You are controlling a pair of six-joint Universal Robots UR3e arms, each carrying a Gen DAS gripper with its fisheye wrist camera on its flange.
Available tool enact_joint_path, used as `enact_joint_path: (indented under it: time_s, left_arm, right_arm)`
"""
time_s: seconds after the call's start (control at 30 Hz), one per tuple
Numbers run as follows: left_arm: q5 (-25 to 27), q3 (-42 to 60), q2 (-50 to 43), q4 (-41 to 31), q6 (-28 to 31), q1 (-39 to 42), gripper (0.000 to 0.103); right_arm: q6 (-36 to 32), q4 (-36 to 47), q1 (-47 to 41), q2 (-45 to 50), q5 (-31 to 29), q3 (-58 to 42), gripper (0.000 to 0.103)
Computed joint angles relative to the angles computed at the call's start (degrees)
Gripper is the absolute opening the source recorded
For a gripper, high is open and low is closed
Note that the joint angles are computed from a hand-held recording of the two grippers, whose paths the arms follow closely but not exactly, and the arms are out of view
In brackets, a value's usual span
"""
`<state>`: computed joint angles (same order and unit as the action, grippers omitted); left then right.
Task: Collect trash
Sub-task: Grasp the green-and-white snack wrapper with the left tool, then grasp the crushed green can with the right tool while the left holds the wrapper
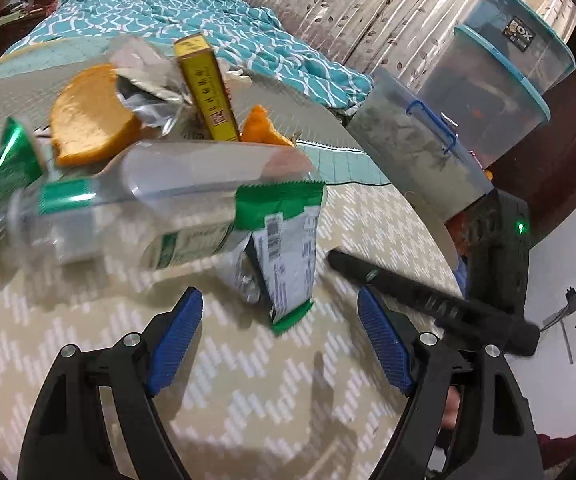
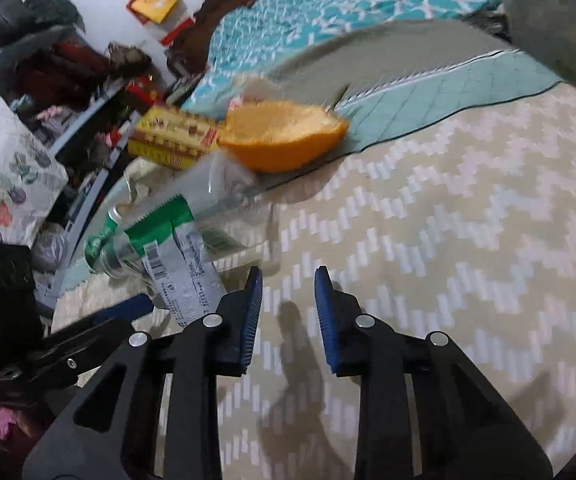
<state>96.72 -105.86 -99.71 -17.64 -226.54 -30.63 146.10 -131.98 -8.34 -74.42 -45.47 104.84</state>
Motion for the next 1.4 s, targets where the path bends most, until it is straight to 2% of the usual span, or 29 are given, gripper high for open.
enact_joint_path:
  time_s: [0.07,0.13,0.17,0.2,0.23,0.27,0.33,0.43,0.47,0.5,0.53,0.57,0.63,0.67,0.8,0.83,0.9,0.93,1.0,1.07,1.13,1.2,1.3,1.33,1.37,1.4]
  left_arm:
    - [-0.9,1.0,-1.3,-0.2,-0.1,0.9,0.074]
    - [-2.0,0.0,-1.6,1.8,-1.3,2.1,0.071]
    - [-3.3,-1.3,-1.0,3.1,-1.6,2.9,0.063]
    - [-5.5,-3.1,-0.1,4.3,-1.6,4.1,0.055]
    - [-6.9,-4.9,1.1,5.2,-1.5,4.9,0.048]
    - [-6.3,-6.3,2.4,5.5,-1.6,5.0,0.036]
    - [-4.8,-10.0,5.7,6.6,-2.3,4.6,0.032]
    - [-4.1,-18.2,13.0,9.0,-3.9,5.0,0.03]
    - [-2.2,-22.2,17.6,8.6,-5.5,4.4,0.03]
    - [-0.8,-25.0,21.0,8.0,-6.5,4.0,0.03]
    - [0.6,-27.0,23.9,6.9,-7.6,3.3,0.029]
    - [3.9,-30.5,29.2,4.6,-10.3,1.8,0.029]
    - [9.1,-34.1,37.6,-1.2,-14.4,-0.8,0.029]
    - [11.9,-35.8,42.8,-5.4,-16.5,-2.1,0.029]
    - [23.1,-37.4,55.4,-20.5,-25.5,-8.4,0.029]
    - [26.1,-37.4,58.2,-25.0,-28.5,-10.2,0.029]
    - [28.2,-38.1,61.6,-28.6,-31.4,-11.7,0.029]
    - [28.5,-38.8,64.2,-30.1,-31.9,-11.7,0.03]
    - [28.7,-40.5,66.9,-30.4,-32.6,-11.7,0.03]
    - [28.1,-41.9,66.3,-27.8,-32.0,-11.6,0.03]
    - [28.3,-42.6,65.6,-26.5,-32.1,-12.5,0.03]
    - [30.9,-42.4,61.3,-24.3,-33.9,-15.9,0.03]
    - [33.3,-41.9,58.0,-23.8,-36.2,-19.3,0.03]
    - [33.3,-42.2,58.2,-23.3,-36.3,-19.5,0.03]
    - [33.1,-42.8,59.4,-23.3,-36.0,-19.3,0.03]
    - [33.4,-42.9,59.1,-23.0,-36.7,-19.9,0.03]
  right_arm:
    - [-5.1,7.1,1.0,-0.5,1.9,-1.3,0.029]
    - [-14.8,22.6,0.1,1.4,6.1,-5.6,0.027]
    - [-21.4,32.9,-0.7,3.2,8.0,-9.0,0.027]
    - [-26.0,39.8,-1.4,4.6,8.6,-11.3,0.027]
    - [-27.6,42.1,-2.0,4.9,8.5,-11.7,0.027]
    - [-26.2,39.5,-2.0,4.3,8.3,-10.5,0.027]
    - [-22.8,30.2,-2.2,0.8,6.7,-5.9,0.027]
    - [-21.3,24.7,-0.4,-2.6,5.4,-4.0,0.027]
    - [-21.8,24.9,-0.1,-4.0,5.0,-3.8,0.029]
    - [-19.7,22.6,2.2,-3.5,4.5,-5.1,0.032]
    - [-18.6,19.6,4.2,-4.7,3.8,-4.3,0.046]
    - [-17.4,18.2,5.6,-5.2,3.6,-4.6,0.066]
    - [-15.8,17.1,10.1,-5.9,4.0,-5.6,0.071]
    - [-12.0,16.9,14.1,-4.0,3.9,-9.4,0.071]
    - [-8.7,28.6,21.9,1.6,6.2,-19.1,0.07]
    - [-5.9,31.4,24.1,4.6,7.1,-22.9,0.07]
    - [1.6,32.8,26.5,10.0,10.1,-27.1,0.07]
    - [9.4,28.9,27.2,12.3,12.0,-26.9,0.07]
    - [28.3,14.7,28.8,16.3,14.2,-25.2,0.071]
    - [42.2,2.3,29.2,18.5,14.3,-23.0,0.071]
    - [53.8,-8.1,30.1,20.6,11.5,-22.5,0.071]
    - [59.1,-12.0,31.3,22.5,9.6,-24.7,0.07]
    - [59.4,-10.5,32.1,23.7,7.3,-28.0,0.069]
    - [59.6,-11.5,32.3,24.5,8.8,-28.3,0.066]
    - [58.6,-11.9,31.7,25.0,11.7,-28.1,0.048]
    - [55.6,-8.2,32.0,25.0,11.7,-29.8,0.048]
